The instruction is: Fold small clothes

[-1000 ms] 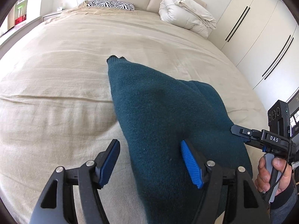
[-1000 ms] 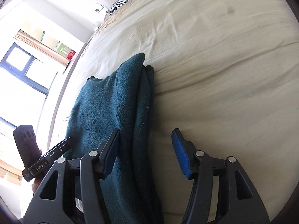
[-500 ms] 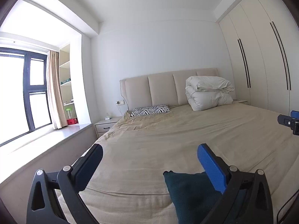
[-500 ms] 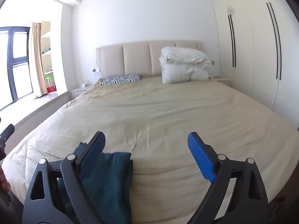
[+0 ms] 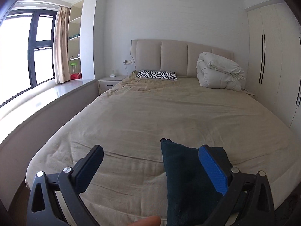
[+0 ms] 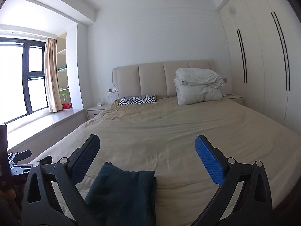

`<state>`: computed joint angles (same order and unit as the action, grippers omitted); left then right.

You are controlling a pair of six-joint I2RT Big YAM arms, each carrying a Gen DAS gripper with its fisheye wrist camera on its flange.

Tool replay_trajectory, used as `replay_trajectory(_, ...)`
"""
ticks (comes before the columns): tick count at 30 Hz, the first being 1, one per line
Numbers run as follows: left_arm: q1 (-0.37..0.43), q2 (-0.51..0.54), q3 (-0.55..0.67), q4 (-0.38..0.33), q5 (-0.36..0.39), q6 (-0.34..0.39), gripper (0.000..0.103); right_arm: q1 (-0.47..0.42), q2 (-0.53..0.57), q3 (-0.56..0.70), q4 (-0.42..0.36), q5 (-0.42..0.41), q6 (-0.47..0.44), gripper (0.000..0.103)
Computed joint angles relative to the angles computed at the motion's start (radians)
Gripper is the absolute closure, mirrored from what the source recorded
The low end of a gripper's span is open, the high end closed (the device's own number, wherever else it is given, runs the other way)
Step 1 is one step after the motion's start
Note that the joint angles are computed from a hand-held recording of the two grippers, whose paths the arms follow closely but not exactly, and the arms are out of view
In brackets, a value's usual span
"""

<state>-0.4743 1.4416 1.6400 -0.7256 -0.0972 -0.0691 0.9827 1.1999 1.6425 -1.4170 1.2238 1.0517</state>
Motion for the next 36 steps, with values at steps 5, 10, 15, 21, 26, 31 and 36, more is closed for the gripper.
replay_trajectory(5,-0.014,0.056,-0.013,-0.167,0.006,-0.023,0.000,-0.105,0.041,-0.043,-0.151,-0.329,0.210,0.000)
replay_trajectory(10,-0.027,0.086,-0.016,-0.284,0.025,-0.016,0.000,-0.124,0.048,-0.102,-0.144,-0.463,0.261,0.000)
replay_trajectory(15,-0.040,0.080,-0.028,-0.310,0.037,-0.013,0.000,-0.115,0.064,-0.122,-0.136,-0.519,0.275,0.000)
replay_trajectory(21,-0.049,0.073,-0.028,-0.319,0.041,-0.014,0.000,-0.146,0.058,-0.154,-0.104,-0.580,0.267,0.000)
replay_trajectory(26,-0.048,0.077,-0.025,-0.328,0.034,-0.018,0.000,-0.148,0.074,-0.149,-0.116,-0.589,0.256,0.000)
replay_trajectory(31,-0.048,0.078,-0.033,-0.325,0.020,-0.019,0.000,-0.152,0.089,-0.144,-0.115,-0.602,0.238,0.000)
replay_trajectory(36,-0.047,0.082,-0.035,-0.327,0.016,-0.019,0.000,-0.156,0.101,-0.141,-0.106,-0.615,0.222,0.000)
